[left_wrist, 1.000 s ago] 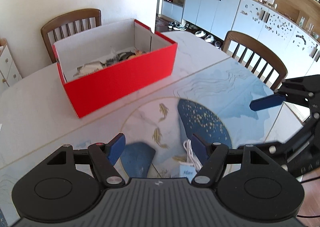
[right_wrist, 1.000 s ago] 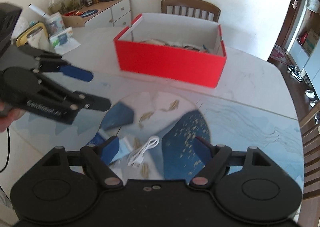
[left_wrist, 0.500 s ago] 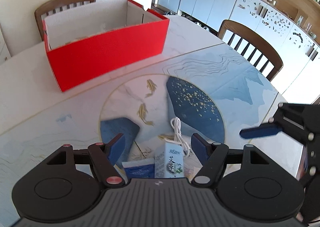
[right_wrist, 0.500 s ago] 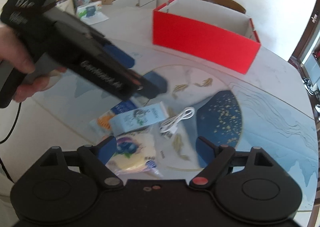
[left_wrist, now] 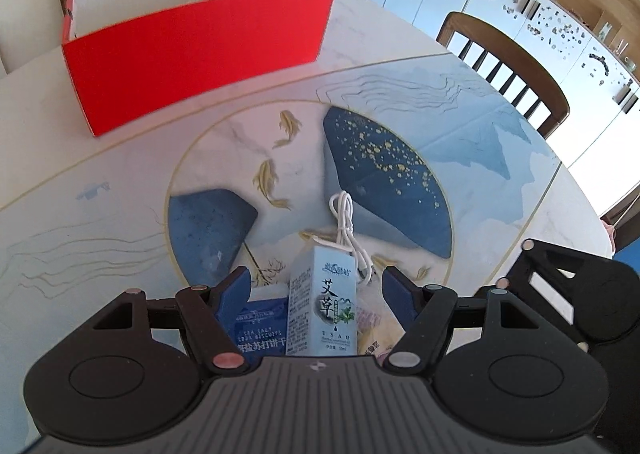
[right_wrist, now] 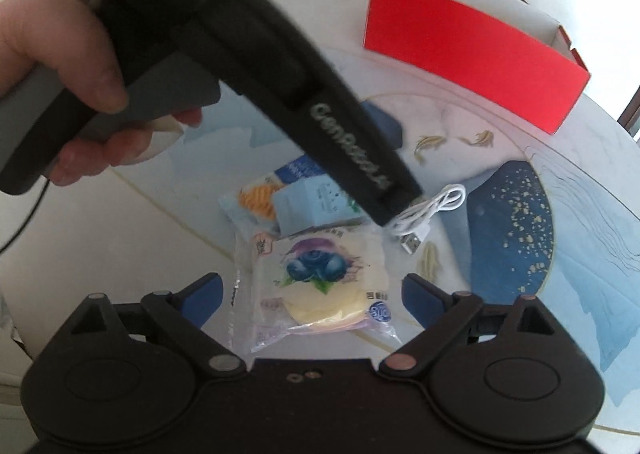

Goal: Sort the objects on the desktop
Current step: 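Grasp the blueberry bread bag with the right gripper while the left grasps the white milk carton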

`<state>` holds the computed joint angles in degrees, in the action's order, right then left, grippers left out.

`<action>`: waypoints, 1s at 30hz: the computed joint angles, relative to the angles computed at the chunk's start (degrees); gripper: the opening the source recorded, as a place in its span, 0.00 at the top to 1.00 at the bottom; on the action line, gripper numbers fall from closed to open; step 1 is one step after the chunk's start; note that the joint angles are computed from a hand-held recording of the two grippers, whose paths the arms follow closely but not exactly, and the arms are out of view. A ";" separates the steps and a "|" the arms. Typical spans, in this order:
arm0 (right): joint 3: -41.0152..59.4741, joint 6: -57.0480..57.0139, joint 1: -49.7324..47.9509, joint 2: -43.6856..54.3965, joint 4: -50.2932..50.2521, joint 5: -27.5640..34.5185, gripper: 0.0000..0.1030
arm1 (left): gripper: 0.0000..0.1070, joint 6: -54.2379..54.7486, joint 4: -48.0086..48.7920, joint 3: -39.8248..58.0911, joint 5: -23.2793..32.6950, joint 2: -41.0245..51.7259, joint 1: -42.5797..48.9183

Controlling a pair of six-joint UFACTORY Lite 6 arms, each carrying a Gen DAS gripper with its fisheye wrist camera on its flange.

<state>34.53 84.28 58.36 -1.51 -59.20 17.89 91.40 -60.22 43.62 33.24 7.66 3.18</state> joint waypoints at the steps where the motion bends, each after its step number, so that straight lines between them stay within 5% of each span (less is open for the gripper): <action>1: 0.15 1.49 0.16 0.86 -1.49 -0.06 0.07 | 0.33 0.48 -0.41 -0.19 -0.17 0.28 -0.17; 9: 0.48 8.63 0.94 4.47 -8.16 0.21 0.08 | 0.35 6.58 -4.33 -2.48 -2.64 1.22 -1.74; 16: -0.38 9.93 0.52 3.81 -8.58 0.01 0.13 | 0.47 9.27 -6.04 -2.31 -1.30 2.86 -0.67; 30: -0.07 1.18 -0.88 1.38 -0.87 1.80 0.35 | 0.69 9.98 -7.12 -0.82 0.17 4.16 1.54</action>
